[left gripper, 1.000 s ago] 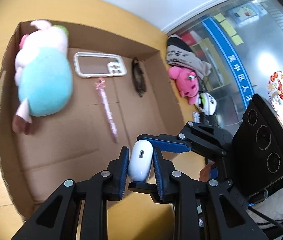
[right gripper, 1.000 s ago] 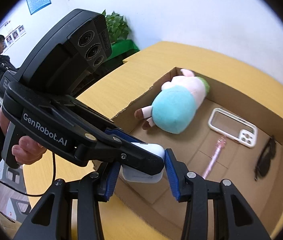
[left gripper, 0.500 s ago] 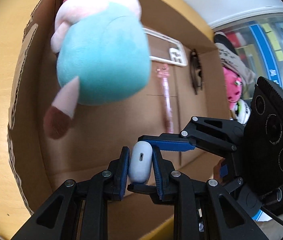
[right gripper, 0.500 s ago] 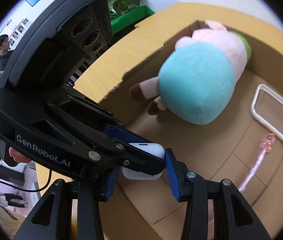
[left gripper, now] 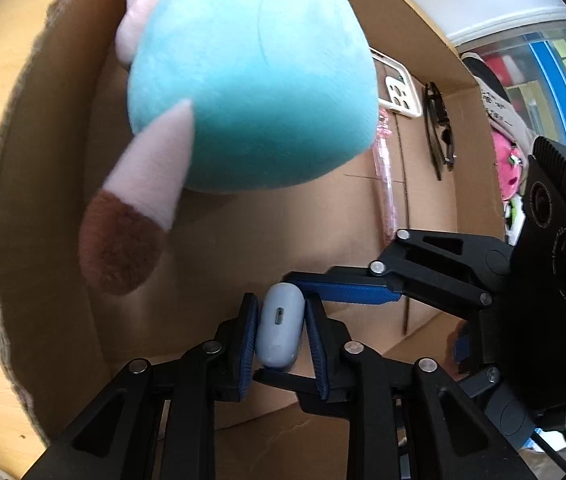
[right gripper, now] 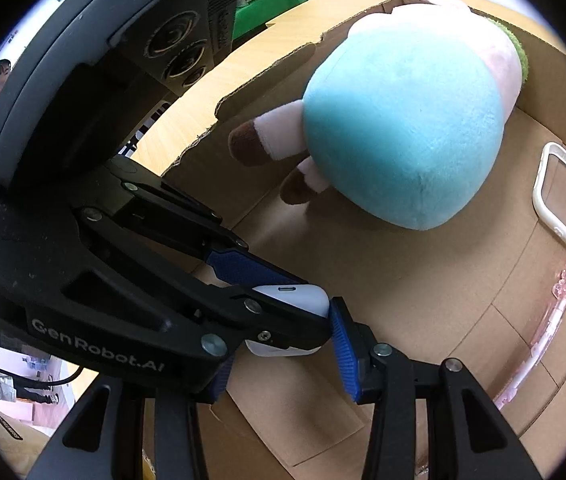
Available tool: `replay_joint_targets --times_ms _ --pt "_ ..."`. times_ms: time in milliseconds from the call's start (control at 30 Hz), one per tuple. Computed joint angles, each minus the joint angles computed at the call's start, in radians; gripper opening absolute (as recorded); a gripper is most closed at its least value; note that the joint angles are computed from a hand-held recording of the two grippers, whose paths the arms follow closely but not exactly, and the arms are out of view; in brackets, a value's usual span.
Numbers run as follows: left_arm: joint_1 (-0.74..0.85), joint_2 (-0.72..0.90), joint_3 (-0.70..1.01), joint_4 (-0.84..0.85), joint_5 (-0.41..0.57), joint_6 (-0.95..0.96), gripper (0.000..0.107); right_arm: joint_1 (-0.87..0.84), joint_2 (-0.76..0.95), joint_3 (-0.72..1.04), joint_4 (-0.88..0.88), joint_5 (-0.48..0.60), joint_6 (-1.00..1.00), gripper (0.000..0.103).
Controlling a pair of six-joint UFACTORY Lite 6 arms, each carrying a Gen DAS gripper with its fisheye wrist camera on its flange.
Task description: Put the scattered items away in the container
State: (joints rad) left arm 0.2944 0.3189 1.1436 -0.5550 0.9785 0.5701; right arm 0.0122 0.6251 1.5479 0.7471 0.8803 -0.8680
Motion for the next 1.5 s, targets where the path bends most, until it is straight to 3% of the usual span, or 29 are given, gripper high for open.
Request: replay_joint_targets --times_ms 33,100,167,233,367,467,600,800,933,1067,1267,1500 --pt "0.003 -0.011 -0.006 0.011 -0.012 -0.006 0.042 0.001 -0.009 -0.005 0.001 -0.003 0.002 0.045" --pt "0.019 -0.035 -0.017 -0.004 -0.015 0.011 0.045 0.002 -0.03 -0.017 0.0 -0.014 0.01 0.049" --pt "0.031 -0.073 -0.031 -0.005 -0.014 0.019 0.048 -0.003 -0.063 -0.03 -0.012 -0.022 0.038 0.062" --pt "0.046 -0.128 -0.048 -0.009 -0.008 0.022 0.059 -0.009 -0.115 -0.063 -0.021 -0.027 0.058 0.067" --pt "0.07 -0.287 -0.097 0.004 0.006 0.012 0.074 0.0 -0.312 -0.2 -0.095 -0.091 0.153 0.069" --pt "0.106 -0.442 -0.128 0.02 0.036 -0.014 0.082 0.024 -0.5 -0.308 -0.244 -0.137 0.347 0.071" --pt "0.126 -0.642 -0.144 0.066 0.091 -0.093 0.095 -0.015 -0.705 -0.383 -0.428 -0.086 0.571 0.073" --pt "0.008 -0.884 -0.13 0.221 0.147 -0.296 0.097 0.031 -0.978 -0.469 -0.66 0.074 0.883 0.073" --pt "-0.199 -0.99 -0.093 0.365 0.162 -0.553 0.097 0.104 -1.062 -0.436 -0.764 0.169 1.049 0.073" --pt "-0.536 -1.025 -0.018 0.584 0.204 -0.864 0.097 0.162 -1.152 -0.414 -0.816 0.251 1.149 0.073" --pt "-1.0 -1.02 0.079 0.889 0.342 -1.3 0.098 0.232 -1.218 -0.354 -0.893 0.355 1.218 0.073" --pt "-1.327 -1.0 0.14 1.073 0.492 -1.561 0.1 0.226 -1.268 -0.306 -0.933 0.427 1.25 0.073"
